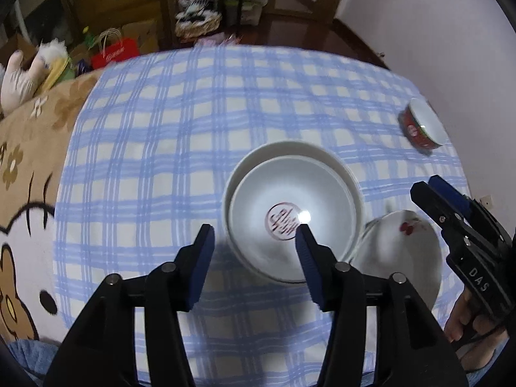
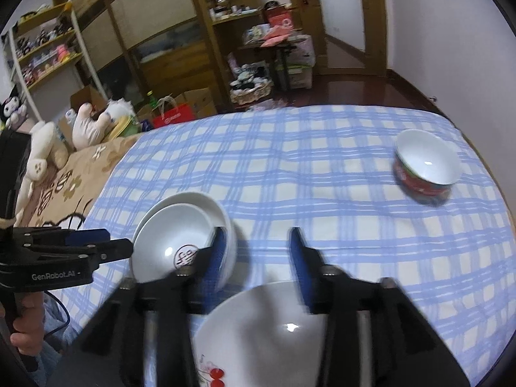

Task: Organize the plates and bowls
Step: 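Move both tools across the table toward another white bowl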

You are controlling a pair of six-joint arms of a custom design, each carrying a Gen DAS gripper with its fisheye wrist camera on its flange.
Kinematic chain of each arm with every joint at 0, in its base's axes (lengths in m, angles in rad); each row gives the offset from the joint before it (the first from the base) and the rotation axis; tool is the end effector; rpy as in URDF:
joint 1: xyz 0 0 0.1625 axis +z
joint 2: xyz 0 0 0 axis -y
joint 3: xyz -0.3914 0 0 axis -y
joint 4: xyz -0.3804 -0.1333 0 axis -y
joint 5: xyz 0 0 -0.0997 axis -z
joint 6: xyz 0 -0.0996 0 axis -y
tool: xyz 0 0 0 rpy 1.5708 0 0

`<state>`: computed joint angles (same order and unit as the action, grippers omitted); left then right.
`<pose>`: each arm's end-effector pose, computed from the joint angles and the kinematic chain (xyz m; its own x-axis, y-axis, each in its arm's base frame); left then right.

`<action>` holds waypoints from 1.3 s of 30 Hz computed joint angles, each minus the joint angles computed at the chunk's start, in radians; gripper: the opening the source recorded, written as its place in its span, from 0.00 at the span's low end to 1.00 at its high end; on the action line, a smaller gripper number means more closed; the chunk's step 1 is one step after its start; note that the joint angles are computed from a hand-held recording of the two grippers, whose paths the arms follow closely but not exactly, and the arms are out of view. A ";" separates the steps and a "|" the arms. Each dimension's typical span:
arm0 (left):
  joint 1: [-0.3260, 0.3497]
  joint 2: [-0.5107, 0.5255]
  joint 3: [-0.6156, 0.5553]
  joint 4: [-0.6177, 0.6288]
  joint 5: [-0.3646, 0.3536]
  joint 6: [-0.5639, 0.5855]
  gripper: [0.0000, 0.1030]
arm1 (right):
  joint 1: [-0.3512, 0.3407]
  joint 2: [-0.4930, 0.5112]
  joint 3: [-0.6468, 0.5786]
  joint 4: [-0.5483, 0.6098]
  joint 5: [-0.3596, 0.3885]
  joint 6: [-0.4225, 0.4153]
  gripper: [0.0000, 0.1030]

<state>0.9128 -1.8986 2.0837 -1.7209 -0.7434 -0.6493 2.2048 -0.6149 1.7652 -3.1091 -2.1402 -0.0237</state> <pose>-0.0476 -0.3995 0.3922 -0.7835 -0.1322 -0.6072 0.1725 0.8924 -0.4170 0.4190 -0.4355 0.0011 -0.7862 -0.3522 0.5079 -0.5671 0.7376 -0.3664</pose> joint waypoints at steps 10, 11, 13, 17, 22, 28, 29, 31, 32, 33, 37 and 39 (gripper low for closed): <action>-0.095 0.075 -0.025 -0.083 0.053 0.021 0.90 | -0.017 -0.123 0.058 -0.034 -0.105 0.038 1.00; -0.099 0.091 -0.035 -0.088 0.054 0.025 0.90 | -0.022 -0.140 0.062 -0.033 -0.117 0.038 1.00; -0.103 0.127 -0.053 -0.115 0.055 0.046 0.91 | -0.032 -0.161 0.062 -0.027 -0.126 0.035 1.00; -0.103 0.197 -0.085 -0.231 0.036 0.157 0.91 | -0.050 -0.177 0.043 -0.052 -0.151 0.001 1.00; -0.078 0.324 -0.161 -0.346 -0.002 0.228 0.91 | -0.085 -0.181 0.014 -0.054 -0.165 -0.018 1.00; -0.047 0.484 -0.265 -0.446 -0.041 0.320 0.91 | -0.140 -0.191 -0.017 -0.058 -0.137 -0.016 1.00; -0.039 0.509 -0.283 -0.458 -0.052 0.328 0.91 | -0.150 -0.192 -0.022 -0.053 -0.129 -0.015 1.00; -0.023 0.563 -0.324 -0.478 -0.076 0.357 0.91 | -0.172 -0.194 -0.036 -0.034 -0.108 -0.007 1.00; -0.015 0.589 -0.345 -0.485 -0.084 0.375 0.91 | -0.181 -0.192 -0.043 -0.028 -0.104 0.000 1.00; -0.010 0.609 -0.358 -0.495 -0.086 0.389 0.91 | -0.194 -0.189 -0.054 -0.020 -0.094 0.001 1.00; 0.023 0.692 -0.418 -0.552 -0.114 0.447 0.91 | -0.224 -0.165 -0.085 -0.028 -0.081 -0.032 1.00; 0.040 0.729 -0.452 -0.557 -0.129 0.467 0.91 | -0.238 -0.149 -0.101 -0.035 -0.081 -0.052 1.00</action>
